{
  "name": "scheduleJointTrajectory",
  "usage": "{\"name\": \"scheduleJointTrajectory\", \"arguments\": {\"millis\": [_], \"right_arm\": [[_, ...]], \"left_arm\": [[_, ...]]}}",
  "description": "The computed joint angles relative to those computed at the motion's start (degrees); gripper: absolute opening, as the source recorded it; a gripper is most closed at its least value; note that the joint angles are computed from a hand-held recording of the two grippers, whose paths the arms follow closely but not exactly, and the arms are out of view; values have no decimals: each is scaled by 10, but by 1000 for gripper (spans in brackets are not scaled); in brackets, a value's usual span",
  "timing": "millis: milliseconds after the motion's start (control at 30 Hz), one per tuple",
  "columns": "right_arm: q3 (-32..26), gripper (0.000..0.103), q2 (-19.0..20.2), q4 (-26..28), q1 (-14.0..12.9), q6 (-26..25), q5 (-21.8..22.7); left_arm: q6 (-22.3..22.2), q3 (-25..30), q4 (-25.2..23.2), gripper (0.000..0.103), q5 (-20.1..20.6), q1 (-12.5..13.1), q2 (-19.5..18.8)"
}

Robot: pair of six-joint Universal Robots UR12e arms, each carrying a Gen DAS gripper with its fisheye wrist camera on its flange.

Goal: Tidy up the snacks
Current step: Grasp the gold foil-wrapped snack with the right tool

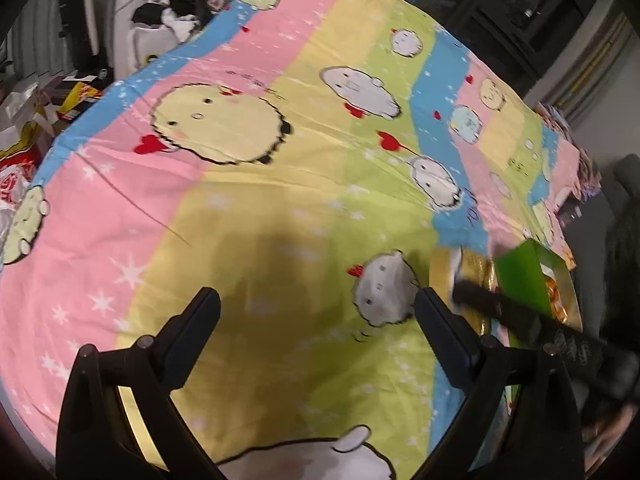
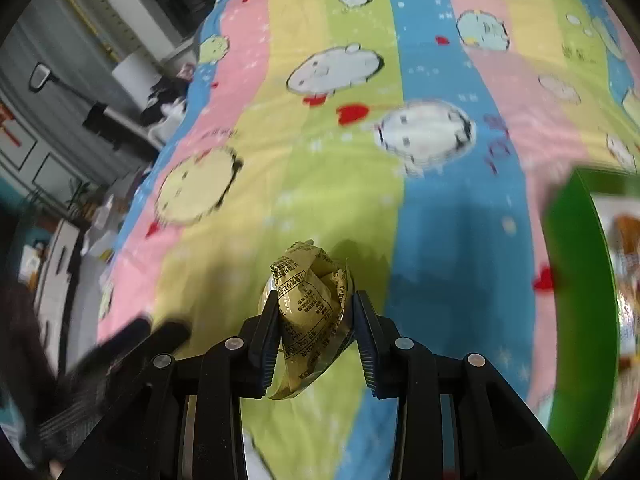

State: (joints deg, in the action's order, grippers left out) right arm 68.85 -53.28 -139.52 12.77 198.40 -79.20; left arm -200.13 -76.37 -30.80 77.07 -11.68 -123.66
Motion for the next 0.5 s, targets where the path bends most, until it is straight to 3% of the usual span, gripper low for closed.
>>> {"name": "scheduleJointTrajectory", "arguments": {"millis": [100, 300, 400, 500], "right_arm": [[46, 37, -24, -24, -8, 5, 21], [70, 38, -36, 10, -19, 5, 43], [86, 49, -45, -20, -23, 28, 31], [113, 63, -59, -88, -25, 52, 16]], "left_arm": [[27, 3, -11, 97, -28, -4, -2], [96, 7, -29, 97, -41, -18, -4], [113, 5, -21, 97, -58, -20, -5], [118, 4, -16, 97, -116, -16, -7]]}}
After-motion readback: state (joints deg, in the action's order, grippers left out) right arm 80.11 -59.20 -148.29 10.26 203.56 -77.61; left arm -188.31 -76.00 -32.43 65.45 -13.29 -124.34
